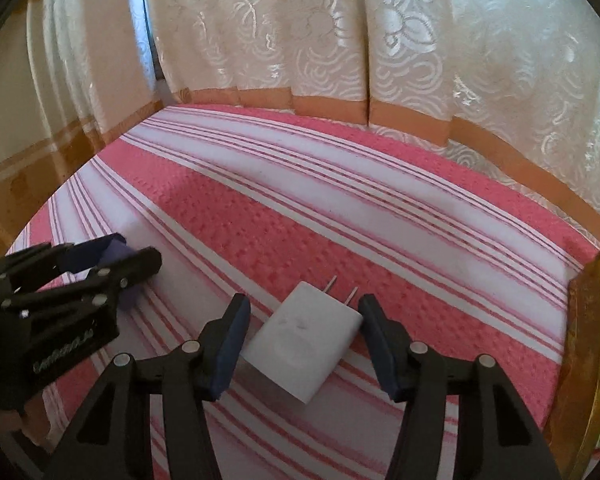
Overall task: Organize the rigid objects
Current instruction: 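Grasp the white charger plug with the right tool and lift it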
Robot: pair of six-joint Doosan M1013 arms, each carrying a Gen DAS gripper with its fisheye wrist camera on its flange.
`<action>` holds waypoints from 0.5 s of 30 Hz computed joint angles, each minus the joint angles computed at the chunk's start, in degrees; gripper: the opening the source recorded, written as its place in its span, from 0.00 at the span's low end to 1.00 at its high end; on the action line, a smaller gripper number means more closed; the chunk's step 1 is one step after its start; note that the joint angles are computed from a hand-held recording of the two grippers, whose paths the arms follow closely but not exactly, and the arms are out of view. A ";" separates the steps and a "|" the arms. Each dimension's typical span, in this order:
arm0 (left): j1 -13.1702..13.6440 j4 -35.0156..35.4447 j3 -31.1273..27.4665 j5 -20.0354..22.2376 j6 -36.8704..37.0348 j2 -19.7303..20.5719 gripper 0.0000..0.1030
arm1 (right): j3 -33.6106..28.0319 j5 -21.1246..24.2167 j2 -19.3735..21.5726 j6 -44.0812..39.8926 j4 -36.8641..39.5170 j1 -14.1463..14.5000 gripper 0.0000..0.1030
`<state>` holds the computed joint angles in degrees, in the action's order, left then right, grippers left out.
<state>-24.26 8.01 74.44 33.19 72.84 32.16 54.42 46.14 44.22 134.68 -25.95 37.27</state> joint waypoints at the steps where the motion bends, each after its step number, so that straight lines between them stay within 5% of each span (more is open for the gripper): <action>1: -0.04 0.24 0.15 -0.31 -0.17 -0.06 0.38 | 0.69 -0.57 -0.42 1.01 -0.28 0.04 0.46; 8: -0.06 -0.49 0.66 -1.66 -0.25 -0.23 0.38 | 8.82 -8.15 -5.25 10.61 -6.25 0.47 0.40; 15: -0.25 -0.27 0.71 -1.57 0.33 -0.27 0.38 | 9.96 -7.54 -6.31 13.62 -6.29 0.65 0.48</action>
<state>-24.51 7.74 75.16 31.62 73.17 31.90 64.38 38.60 37.92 148.30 -32.24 37.92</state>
